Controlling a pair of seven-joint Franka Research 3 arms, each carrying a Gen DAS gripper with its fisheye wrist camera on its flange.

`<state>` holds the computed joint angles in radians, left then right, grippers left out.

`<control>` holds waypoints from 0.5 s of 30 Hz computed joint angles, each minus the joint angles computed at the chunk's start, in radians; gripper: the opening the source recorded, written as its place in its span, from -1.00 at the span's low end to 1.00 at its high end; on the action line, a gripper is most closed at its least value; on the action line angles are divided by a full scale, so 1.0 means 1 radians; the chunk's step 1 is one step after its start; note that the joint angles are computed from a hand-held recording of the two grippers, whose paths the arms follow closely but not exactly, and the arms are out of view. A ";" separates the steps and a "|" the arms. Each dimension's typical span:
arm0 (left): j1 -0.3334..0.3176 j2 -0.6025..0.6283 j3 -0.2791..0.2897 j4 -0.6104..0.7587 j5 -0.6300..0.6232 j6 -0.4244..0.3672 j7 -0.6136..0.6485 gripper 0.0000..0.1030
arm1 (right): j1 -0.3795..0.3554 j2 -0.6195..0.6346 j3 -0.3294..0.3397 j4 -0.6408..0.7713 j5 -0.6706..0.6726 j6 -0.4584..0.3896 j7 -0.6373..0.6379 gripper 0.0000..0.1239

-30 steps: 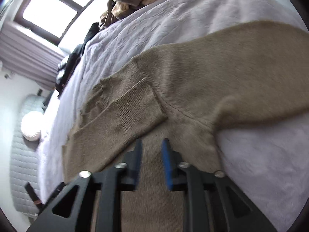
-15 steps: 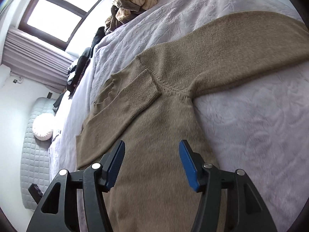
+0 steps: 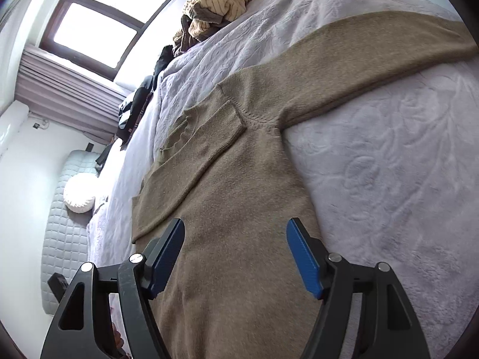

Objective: Fold small clothes
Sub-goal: 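Grasp the other sweater sleeve cuff with the right gripper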

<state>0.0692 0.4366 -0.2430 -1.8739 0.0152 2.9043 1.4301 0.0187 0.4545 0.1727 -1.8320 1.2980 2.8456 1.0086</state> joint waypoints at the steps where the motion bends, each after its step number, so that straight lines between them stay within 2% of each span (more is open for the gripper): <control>1: 0.003 0.009 -0.006 0.012 -0.006 -0.030 0.001 1.00 | -0.012 -0.005 0.006 -0.008 0.024 -0.001 -0.024 0.20; 3: 0.019 0.035 -0.028 0.046 -0.043 -0.109 0.013 1.00 | -0.026 -0.014 0.007 -0.023 0.063 -0.007 -0.065 0.20; 5: 0.002 0.047 -0.013 0.054 -0.059 -0.147 -0.019 1.00 | -0.033 -0.021 -0.003 -0.036 0.084 -0.018 -0.091 0.20; 9: -0.037 0.059 0.005 0.065 -0.043 -0.152 -0.053 1.00 | -0.051 -0.034 -0.022 -0.057 0.175 -0.025 -0.166 0.20; 15: -0.122 0.105 0.029 0.173 0.035 -0.132 -0.106 1.00 | -0.078 -0.037 -0.077 -0.053 0.301 -0.004 -0.229 0.20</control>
<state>-0.0529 0.5414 -0.2139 -1.7014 0.0497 2.7725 1.3245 -0.0593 0.4173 0.0960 -1.8852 1.5992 2.8412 0.7797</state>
